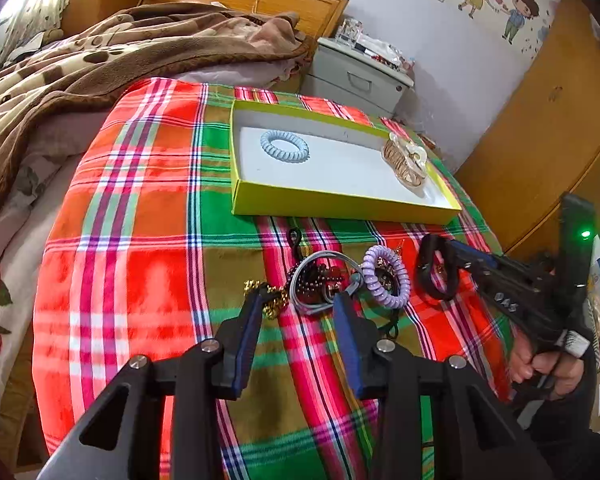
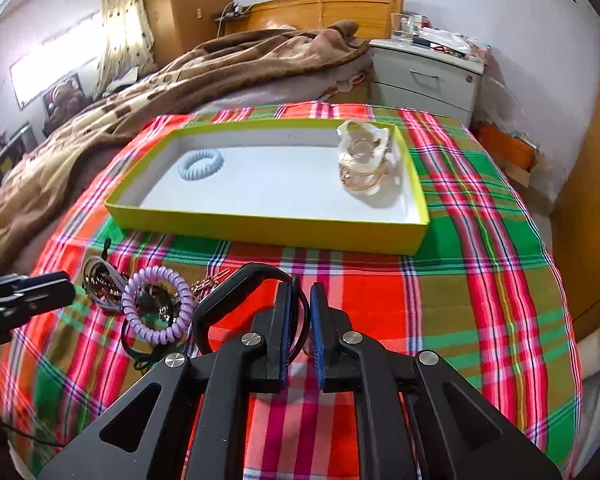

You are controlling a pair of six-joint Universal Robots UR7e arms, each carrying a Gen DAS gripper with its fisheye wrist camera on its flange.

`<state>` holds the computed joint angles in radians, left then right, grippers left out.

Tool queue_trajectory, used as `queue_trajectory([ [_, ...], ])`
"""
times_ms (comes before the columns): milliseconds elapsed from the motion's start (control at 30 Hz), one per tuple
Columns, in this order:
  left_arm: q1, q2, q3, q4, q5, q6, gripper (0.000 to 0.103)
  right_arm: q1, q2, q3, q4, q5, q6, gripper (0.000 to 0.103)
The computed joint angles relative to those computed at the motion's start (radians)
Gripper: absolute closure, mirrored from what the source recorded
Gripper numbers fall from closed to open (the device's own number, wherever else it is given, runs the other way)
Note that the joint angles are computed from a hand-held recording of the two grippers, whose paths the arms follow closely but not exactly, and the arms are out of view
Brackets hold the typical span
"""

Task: Organize jewelry
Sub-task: 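Grasp the black watch band with the right tool, then grasp the grey wire bracelet with the left tool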

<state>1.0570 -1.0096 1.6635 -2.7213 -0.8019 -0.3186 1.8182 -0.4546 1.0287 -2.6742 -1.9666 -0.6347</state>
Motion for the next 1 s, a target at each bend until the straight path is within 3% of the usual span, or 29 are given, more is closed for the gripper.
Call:
queue_trajectory([
  [100,0.003,0.018,-0.029,0.040,0.022,0.004,0.069,-0.006,-0.013,0.006,0.009,0.026,0.021,0.093],
  [167,0.010,0.028,-0.049,0.065,0.013,0.008,0.077,-0.006,-0.015,0.008,0.007,0.029,0.029,0.093],
  [500,0.016,0.063,-0.105,0.116,0.029,0.016,0.084,-0.007,-0.038,0.043,-0.021,0.051,0.028,0.093],
  [667,0.015,0.068,-0.111,0.122,0.019,0.021,0.099,-0.011,-0.041,0.044,-0.025,0.054,0.038,0.093],
  [1000,-0.006,0.046,-0.066,0.038,0.016,0.030,0.101,-0.017,-0.055,0.060,-0.037,0.062,0.049,0.093],
])
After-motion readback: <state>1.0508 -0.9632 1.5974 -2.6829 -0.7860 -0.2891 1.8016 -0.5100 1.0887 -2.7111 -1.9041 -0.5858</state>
